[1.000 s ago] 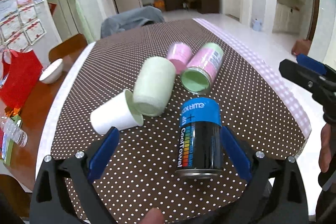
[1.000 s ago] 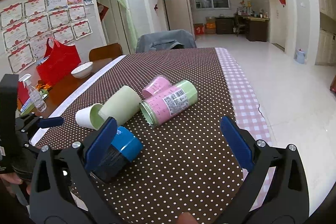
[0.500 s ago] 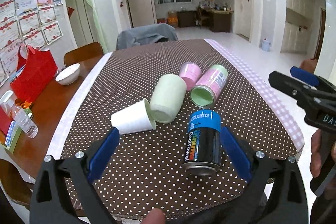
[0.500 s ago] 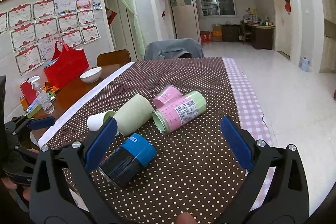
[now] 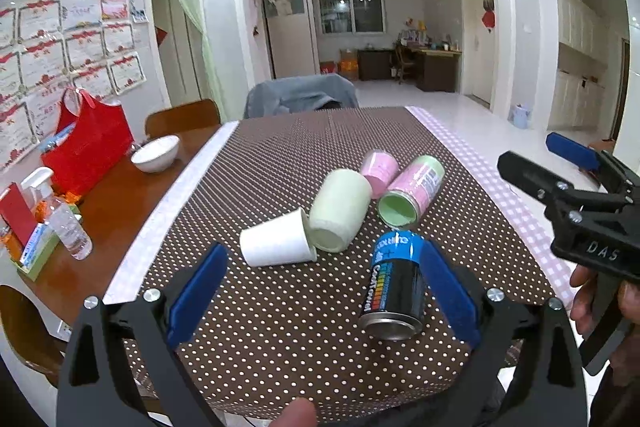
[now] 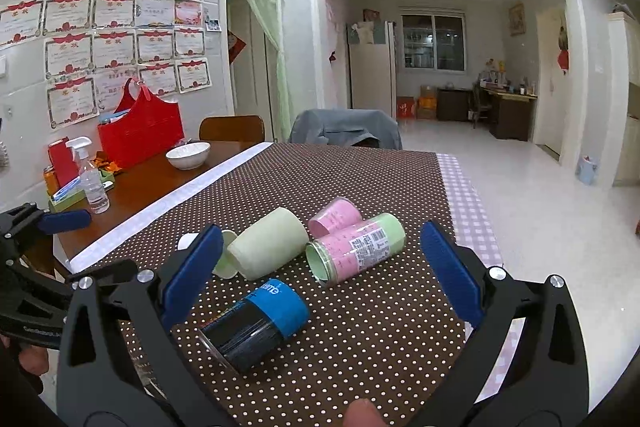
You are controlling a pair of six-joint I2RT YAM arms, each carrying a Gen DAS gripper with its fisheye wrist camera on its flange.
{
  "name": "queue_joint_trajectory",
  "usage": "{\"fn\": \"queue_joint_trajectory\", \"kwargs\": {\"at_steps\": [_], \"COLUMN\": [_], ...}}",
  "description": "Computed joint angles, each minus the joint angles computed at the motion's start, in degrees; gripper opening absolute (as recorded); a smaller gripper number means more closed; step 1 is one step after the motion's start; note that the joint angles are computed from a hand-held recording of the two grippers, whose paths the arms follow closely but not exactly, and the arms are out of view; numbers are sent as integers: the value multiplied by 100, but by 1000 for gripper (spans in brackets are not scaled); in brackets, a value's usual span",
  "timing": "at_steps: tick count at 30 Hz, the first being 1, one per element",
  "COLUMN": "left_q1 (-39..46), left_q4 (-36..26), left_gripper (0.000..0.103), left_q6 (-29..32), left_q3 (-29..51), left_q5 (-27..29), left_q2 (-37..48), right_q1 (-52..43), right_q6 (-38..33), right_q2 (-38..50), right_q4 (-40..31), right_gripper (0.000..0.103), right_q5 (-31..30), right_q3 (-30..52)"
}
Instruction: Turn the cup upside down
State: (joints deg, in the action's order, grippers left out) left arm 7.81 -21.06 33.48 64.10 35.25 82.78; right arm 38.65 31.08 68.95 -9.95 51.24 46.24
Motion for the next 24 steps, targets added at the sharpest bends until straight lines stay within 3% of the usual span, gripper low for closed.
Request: {"fn": "queue_joint_trajectory", "kwargs": {"at_steps": [11, 24], "left_q1": [162, 343], "left_q4": [363, 647], "left_gripper": [95, 95], "left_q6": [-116, -403], "left_q3": [-305, -237], "left_q5": [141, 217], "left_q2": [-219, -54], "right_q1": [45, -255], "right_q6": [-240, -749], "right_q2": [146, 340], "right_q4": [-37, 250], "right_gripper": [97, 97], "right_q5": [-120, -1275], "right_q3": [229, 321]}}
